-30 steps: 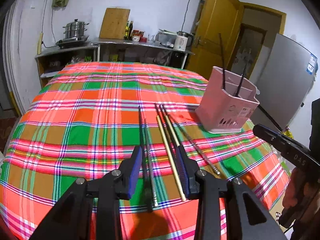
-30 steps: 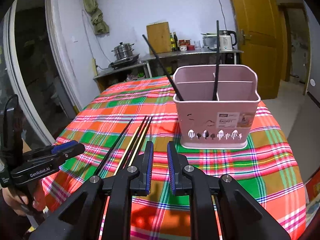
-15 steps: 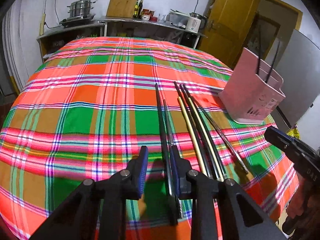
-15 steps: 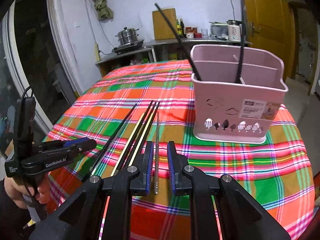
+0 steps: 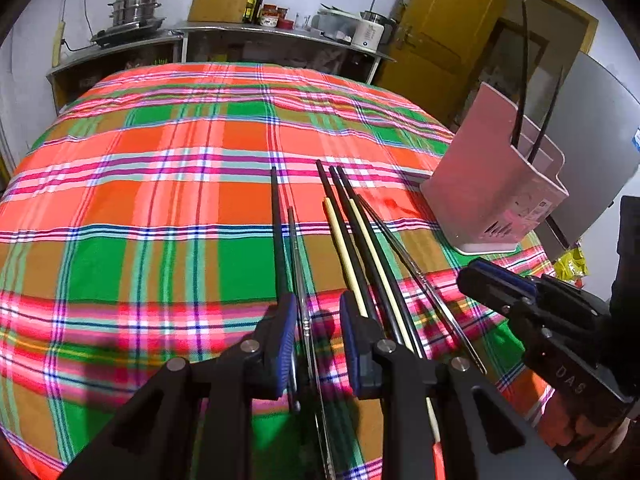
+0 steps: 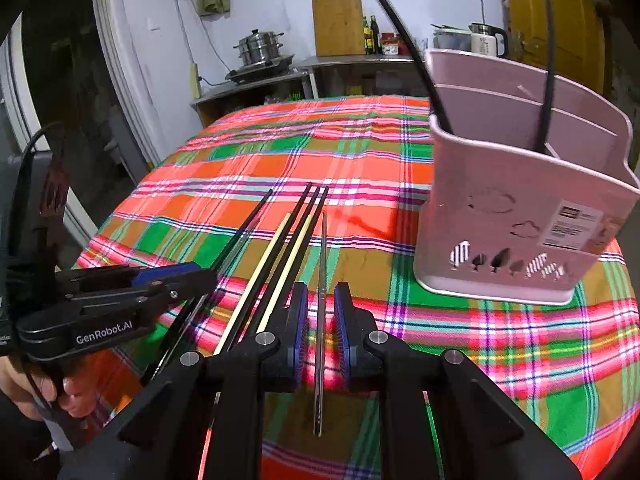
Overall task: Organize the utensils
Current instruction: 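Move both tools back down to the chopstick pile, then close the left tool on a black chopstick while the right tool grasps a metal one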
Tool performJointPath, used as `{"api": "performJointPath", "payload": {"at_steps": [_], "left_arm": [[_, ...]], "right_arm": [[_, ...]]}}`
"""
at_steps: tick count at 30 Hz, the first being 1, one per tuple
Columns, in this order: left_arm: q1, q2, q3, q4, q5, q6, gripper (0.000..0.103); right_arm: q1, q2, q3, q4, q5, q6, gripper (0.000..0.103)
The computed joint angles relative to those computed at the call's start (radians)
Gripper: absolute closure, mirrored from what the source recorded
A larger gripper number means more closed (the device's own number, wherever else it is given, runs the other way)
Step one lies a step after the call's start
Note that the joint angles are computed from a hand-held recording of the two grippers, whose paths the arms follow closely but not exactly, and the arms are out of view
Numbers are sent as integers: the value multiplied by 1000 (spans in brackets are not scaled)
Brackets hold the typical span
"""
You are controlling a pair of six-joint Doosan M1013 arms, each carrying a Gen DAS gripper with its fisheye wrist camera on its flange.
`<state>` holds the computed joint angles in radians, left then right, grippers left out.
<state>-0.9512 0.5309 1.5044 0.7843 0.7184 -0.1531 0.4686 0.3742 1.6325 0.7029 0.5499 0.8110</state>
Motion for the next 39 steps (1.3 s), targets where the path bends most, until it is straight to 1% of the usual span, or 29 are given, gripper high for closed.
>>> {"api": "performJointPath", "payload": {"at_steps": [11,18,20,24,28,33,35,38,39], "left_arm": [[12,14,-26,-33,6,55,79],[22,24,-34,-61,10,74,79],[25,25,-37,-73,14,82,81],[30,30,-49,-98,38,102,89],[35,34,-57,-116,47,116,91],[38,45,-79,-132,76,159,91],[39,48,-86,-137,84,167,96],[40,49,-89,-143,88,175,96],[41,49,-90,-145,89,177,97]], "right_arm": [[18,56,-67,-94,46,68,89],[19,73,-85,-108,67,88,89],[20,78,-91,-113,73,93,89],[26,89,-106,-140,85,117,89],[31,99,-123,-168,96,146,89],[44,111,-145,-234,97,198,89],[49,115,-154,-257,98,220,89],[53,119,-160,-282,97,243,97],[52,120,-161,-277,101,244,97]]}}
